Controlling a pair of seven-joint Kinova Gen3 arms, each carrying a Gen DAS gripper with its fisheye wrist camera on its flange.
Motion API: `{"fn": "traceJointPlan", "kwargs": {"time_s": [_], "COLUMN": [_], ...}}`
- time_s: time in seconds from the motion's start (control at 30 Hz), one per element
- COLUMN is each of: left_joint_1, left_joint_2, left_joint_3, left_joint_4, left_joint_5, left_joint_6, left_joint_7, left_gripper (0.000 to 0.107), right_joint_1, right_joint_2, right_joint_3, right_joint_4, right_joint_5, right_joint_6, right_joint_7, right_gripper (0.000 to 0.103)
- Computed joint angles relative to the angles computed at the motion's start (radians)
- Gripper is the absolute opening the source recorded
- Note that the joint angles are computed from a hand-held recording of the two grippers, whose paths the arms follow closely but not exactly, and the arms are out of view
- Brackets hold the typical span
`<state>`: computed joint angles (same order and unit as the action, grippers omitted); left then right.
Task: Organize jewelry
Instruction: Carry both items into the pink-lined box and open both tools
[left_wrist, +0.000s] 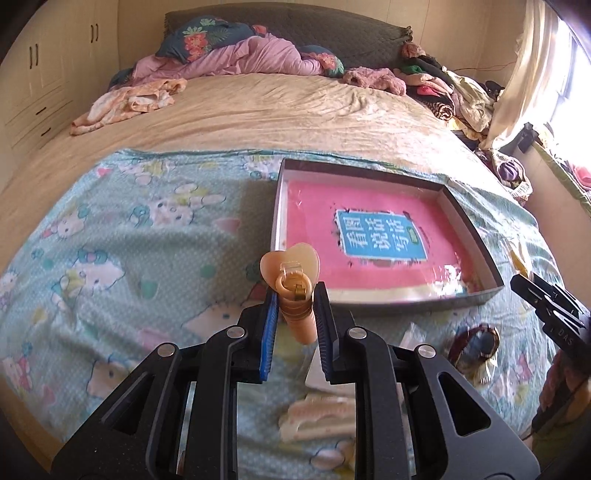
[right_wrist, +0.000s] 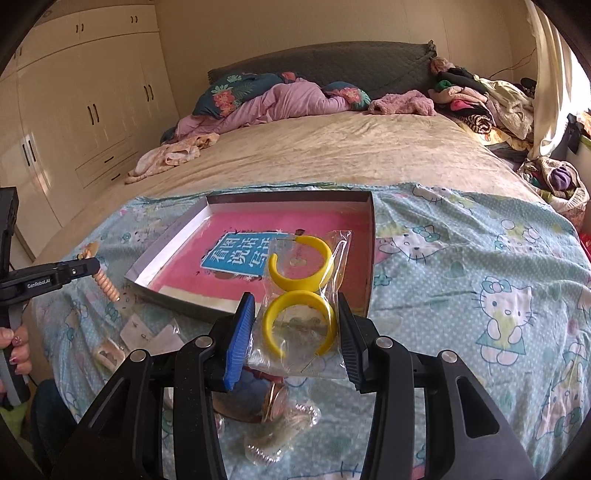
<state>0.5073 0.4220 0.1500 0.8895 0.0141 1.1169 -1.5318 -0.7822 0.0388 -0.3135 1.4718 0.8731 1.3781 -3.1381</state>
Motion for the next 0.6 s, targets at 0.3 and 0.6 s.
{"fn": "traceJointPlan", "kwargs": {"time_s": [0.3, 0.6], "left_joint_1": [0.063, 0.101], "left_joint_2": [0.149, 0.273], "left_joint_3": [-0.019, -0.038], "left_joint_4": [-0.222, -0.404], "left_joint_5": [-0.022, -0.004], "left_joint_6": [0.096, 0.207], "left_joint_7": [0.017, 0.011], "left_gripper": [0.012, 0.012], "right_joint_1": [0.077, 0.142], "right_joint_2": [0.019, 0.056], "right_joint_3": [0.056, 0.108], "right_joint_4": [-0.008, -0.015], "right_joint_5": [-0.056, -0.154], "right_joint_6": [-0.091, -0.166], "right_joint_7": [0.080, 0.155], "right_gripper": [0.042, 0.042]}}
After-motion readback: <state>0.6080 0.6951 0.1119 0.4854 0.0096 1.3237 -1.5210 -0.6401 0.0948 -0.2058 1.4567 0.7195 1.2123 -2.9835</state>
